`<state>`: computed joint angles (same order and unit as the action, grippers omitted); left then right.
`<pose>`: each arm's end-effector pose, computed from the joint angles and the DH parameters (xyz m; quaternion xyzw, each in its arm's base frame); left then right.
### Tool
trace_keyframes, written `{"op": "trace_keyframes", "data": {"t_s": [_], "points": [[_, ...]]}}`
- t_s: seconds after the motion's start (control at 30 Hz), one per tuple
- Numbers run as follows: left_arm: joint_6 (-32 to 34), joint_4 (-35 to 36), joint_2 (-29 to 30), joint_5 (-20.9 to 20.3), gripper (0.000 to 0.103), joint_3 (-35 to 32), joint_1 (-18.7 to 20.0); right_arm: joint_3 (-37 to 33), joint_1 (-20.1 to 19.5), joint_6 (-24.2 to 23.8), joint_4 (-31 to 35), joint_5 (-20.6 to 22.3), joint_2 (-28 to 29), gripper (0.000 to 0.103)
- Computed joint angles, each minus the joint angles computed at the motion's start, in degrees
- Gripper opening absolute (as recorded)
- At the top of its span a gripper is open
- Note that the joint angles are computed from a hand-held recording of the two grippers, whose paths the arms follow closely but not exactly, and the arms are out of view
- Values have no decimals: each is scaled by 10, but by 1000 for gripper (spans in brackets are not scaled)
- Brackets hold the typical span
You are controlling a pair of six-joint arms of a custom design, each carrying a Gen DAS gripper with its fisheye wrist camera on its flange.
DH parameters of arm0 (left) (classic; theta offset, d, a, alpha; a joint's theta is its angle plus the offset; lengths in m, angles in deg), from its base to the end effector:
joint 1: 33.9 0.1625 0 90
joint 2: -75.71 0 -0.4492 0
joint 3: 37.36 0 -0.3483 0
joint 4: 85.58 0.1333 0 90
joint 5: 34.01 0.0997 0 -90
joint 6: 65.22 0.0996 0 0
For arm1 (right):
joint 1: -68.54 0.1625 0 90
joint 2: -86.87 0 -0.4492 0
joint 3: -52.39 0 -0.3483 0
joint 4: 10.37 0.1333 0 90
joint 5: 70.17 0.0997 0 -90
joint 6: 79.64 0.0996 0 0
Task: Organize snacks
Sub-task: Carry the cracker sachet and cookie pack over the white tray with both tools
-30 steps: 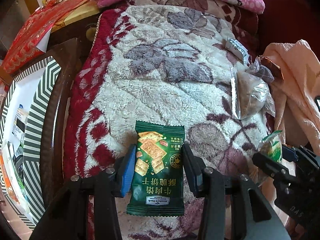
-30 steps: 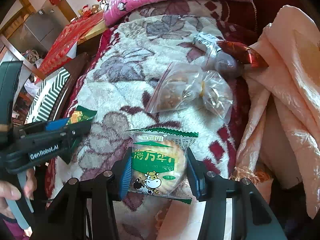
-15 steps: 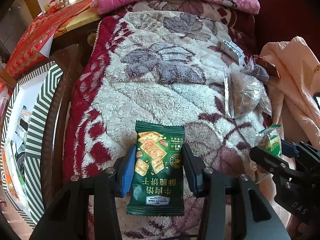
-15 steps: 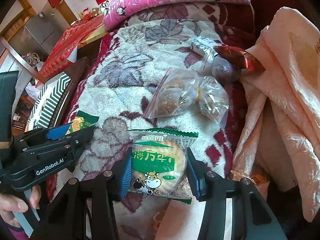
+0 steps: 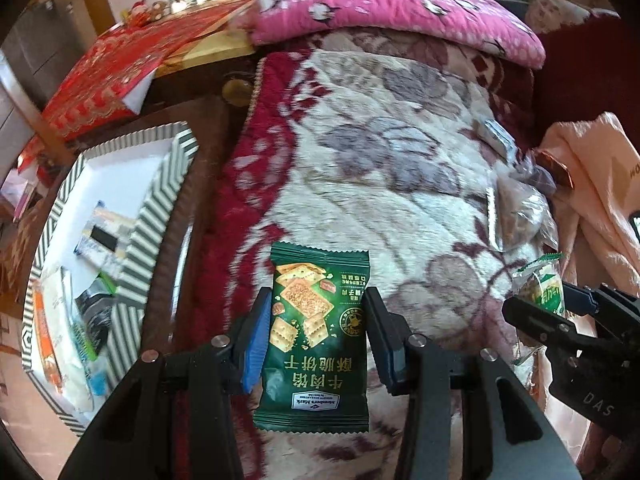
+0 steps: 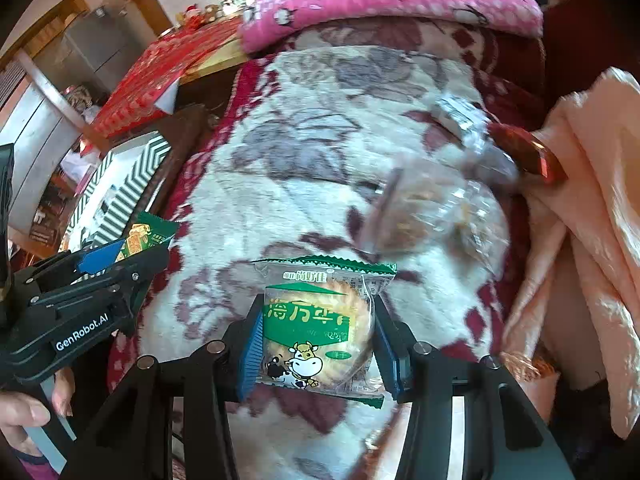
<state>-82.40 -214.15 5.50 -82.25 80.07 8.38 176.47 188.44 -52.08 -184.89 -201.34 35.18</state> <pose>-0.2179 -0.4680 0.2411 0.2713 0.8917 -0.1312 0.3377 0.3065 -0.3971 0.1306 -0.0181 -0.9315 0.2548 0.2590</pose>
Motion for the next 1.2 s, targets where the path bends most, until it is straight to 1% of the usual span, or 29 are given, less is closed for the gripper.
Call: {"op": "trace_keyframes", "data": {"t_s": [0.1, 0.2, 0.4, 0.5, 0.77, 0.87, 0.93, 1.07, 1.2], "points": [[-2, 5, -9, 4, 44, -3, 6, -17, 4, -10, 9, 5, 10, 52], [-9, 13, -17, -1, 44, -8, 16, -31, 6, -21, 8, 14, 22, 52], [-23, 27, -18, 5, 44, -23, 32, -62, 8, -48, 21, 31, 43, 52], [-23, 23, -21, 13, 44, -24, 30, -72, 10, -56, 19, 33, 48, 52], [-28, 29, -43, 24, 44, -44, 43, -118, 19, -80, 55, 40, 68, 52], [-32, 34, -61, 36, 44, -55, 49, -152, 30, -97, 75, 35, 79, 52], [-36, 51, -76, 49, 44, -69, 57, -173, 36, -113, 76, 41, 88, 52], [-46, 76, -101, 88, 44, -92, 78, -223, 37, -133, 97, 69, 118, 52], [-53, 97, -118, 104, 44, -110, 107, -264, 39, -144, 114, 97, 150, 52]]}}
